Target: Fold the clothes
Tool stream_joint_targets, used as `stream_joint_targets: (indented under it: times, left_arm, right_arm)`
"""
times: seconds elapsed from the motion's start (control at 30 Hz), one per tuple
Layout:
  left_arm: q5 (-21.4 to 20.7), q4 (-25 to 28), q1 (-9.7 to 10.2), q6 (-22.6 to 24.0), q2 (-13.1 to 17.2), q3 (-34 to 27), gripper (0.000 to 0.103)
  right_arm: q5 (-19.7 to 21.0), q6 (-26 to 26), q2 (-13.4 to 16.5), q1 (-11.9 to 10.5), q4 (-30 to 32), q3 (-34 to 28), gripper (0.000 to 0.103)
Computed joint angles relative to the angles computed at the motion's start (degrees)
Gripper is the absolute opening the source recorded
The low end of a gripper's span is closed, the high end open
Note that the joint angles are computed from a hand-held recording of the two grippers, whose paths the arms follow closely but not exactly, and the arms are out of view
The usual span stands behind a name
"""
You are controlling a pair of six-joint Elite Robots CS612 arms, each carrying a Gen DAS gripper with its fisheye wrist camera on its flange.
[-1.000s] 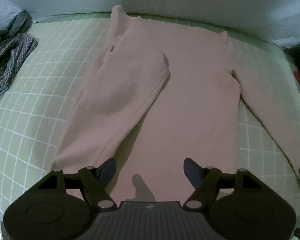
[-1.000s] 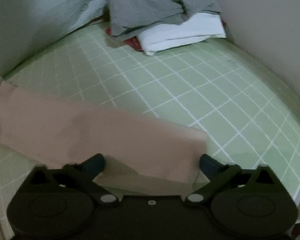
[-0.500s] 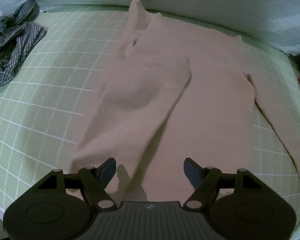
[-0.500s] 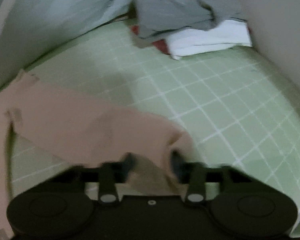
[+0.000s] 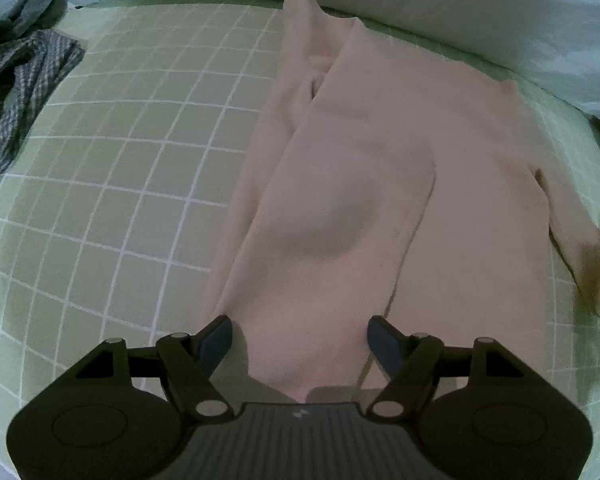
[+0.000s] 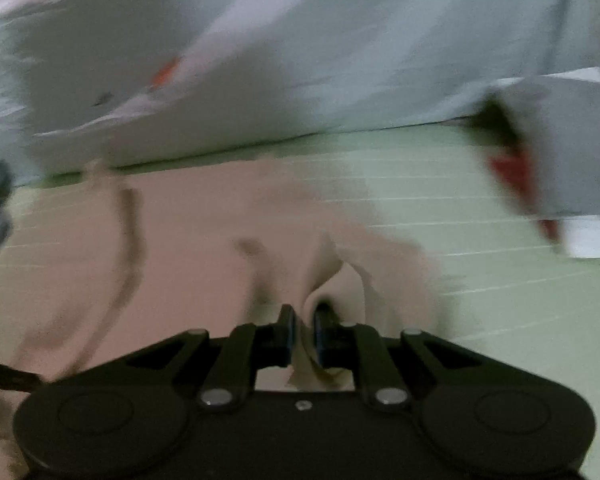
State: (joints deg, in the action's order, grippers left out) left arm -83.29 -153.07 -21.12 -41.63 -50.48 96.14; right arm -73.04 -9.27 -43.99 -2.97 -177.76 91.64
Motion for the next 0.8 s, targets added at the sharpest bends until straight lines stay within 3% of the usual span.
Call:
stream_joint_targets:
  times: [0.13,0.17,0.23,0.27,0.37,0.4,0.5,0.7,0.8]
  left_arm:
    - [-0.7,-0.6,0.30,0.2,0.2,0.2,0.075]
    - [-0.7,-0.7,0.30,0.2,0.2,0.2,0.075]
    - [-0.3,-0.7,0.14,0.0,0.1,0.4,0.075]
    - [0.0,-0.7,0.01,-0.2,0.0,0.4,0.075]
    - [1.2,0.0,-0.44,-0.9,-0.2,0.4,0.075]
    - [1.5,0.3,-0.61,-1.0,-0.2,0.2,0.075]
    - [2.9,0.9,-1.25,-1.3,-0.3,-0.2,0.076]
    - [6.3,1.4,-3.32,0.4,0.0,-2.1,0.077]
    - [8.5,2.0,-4.59,2.2,0.8,-4.0,0.077]
  right_arm:
    - [6.5,1.4,0.6,1.2,8.9,-1.7,0.015]
    - [7.4,0.7,0.6,1.5,11.0,-1.8,0.023]
    - [6.2,-3.2,0.1,2.2,12.8,-1.3,0.030]
    - [5.0,-4.9,-0.2,2.4,11.3,-0.5,0.033]
    - [3.2,-6.0,-0.8,1.8,6.6,0.8,0.059]
    - [3.2,-4.2,-0.9,1.3,5.1,1.0,0.068]
    - [1.3,-0.5,-0.9,0.1,1.3,1.4,0.080]
    - [-4.6,2.8,-0.9,-1.9,-1.8,2.3,0.086]
    - [-6.3,5.2,-0.7,-3.1,-0.3,2.6,0.086]
